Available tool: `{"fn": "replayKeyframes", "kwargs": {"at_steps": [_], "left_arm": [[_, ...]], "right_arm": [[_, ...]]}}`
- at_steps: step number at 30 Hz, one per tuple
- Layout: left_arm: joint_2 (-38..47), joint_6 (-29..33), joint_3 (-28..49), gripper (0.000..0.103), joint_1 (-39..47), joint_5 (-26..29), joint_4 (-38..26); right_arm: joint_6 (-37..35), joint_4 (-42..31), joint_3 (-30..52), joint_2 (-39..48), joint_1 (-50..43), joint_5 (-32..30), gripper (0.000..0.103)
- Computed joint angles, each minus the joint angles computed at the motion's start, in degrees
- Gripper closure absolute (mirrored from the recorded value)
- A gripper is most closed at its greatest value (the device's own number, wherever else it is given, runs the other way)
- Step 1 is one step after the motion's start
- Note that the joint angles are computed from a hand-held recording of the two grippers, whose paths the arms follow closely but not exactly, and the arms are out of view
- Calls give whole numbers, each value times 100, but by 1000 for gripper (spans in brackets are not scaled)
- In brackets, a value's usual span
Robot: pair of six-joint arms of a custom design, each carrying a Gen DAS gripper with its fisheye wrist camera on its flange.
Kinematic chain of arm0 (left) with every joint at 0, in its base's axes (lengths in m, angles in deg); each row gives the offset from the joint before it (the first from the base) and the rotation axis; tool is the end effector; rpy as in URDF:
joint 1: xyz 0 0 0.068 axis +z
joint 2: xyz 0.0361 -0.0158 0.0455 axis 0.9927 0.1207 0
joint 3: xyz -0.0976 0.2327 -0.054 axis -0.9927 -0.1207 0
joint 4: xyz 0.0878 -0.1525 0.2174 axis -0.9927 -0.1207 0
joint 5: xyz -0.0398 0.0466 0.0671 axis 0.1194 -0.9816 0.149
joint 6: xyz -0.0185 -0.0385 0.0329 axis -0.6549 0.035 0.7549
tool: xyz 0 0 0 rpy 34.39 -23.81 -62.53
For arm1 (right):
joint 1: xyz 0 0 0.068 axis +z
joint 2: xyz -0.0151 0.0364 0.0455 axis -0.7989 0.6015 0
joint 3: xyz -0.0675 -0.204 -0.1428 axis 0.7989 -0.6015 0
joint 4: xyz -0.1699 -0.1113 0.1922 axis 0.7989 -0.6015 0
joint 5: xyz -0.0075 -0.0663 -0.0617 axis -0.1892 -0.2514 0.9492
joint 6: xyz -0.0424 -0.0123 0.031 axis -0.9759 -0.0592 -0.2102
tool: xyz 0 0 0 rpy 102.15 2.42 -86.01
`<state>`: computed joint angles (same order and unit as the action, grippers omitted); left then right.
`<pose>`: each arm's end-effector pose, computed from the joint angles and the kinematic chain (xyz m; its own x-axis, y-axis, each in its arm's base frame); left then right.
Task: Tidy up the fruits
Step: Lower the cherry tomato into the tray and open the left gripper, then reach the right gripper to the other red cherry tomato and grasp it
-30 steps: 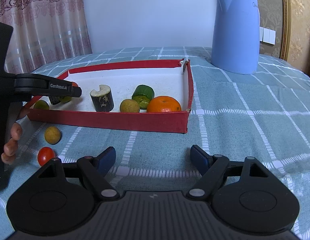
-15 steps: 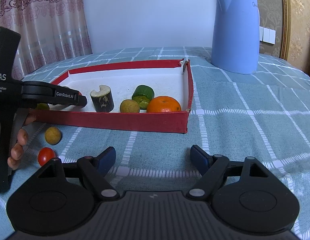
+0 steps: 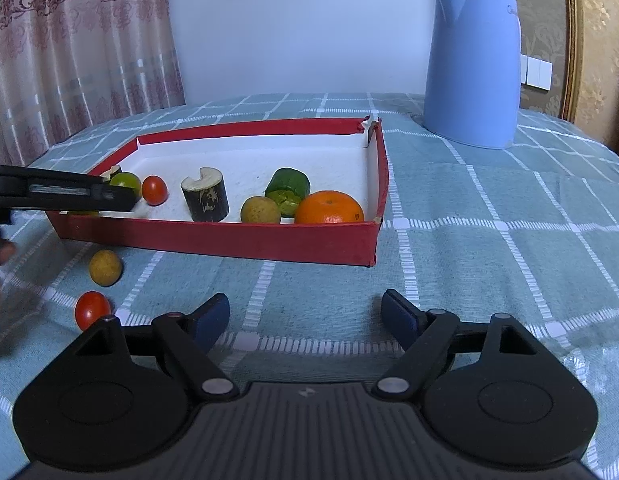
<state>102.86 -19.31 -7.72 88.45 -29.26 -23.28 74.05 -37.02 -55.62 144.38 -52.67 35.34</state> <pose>0.2564 0.0173 0.0712 -0.5664 0.0420 -0.8231 0.1178 0.9926 -0.0304 0.3009 0.0098 0.0342 -0.6088 -0.0815 -0.7891 -0.2273 0.9709 0.0750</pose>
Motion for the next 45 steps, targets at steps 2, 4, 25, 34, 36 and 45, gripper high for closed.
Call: {"fn": "replayKeyframes", "kwargs": {"at_steps": [2, 4, 25, 34, 36, 45], "left_arm": [[-313, 150, -325, 43, 290, 177, 13], [-452, 273, -588, 39, 561, 288, 95], [787, 378, -419, 26, 1013, 229, 863], [826, 389, -411, 25, 1008, 213, 891], [821, 400, -412, 24, 1009, 218, 881], [829, 396, -410, 21, 1003, 220, 879]], "right_arm": [[-8, 3, 1, 6, 6, 14, 20], [-22, 1, -3, 4, 19, 39, 20], [81, -44, -451, -610, 431, -405, 19], [62, 1, -571, -845, 998, -199, 20], [77, -11, -523, -809, 1108, -132, 20], [15, 231, -478, -594, 1414, 202, 20]]}}
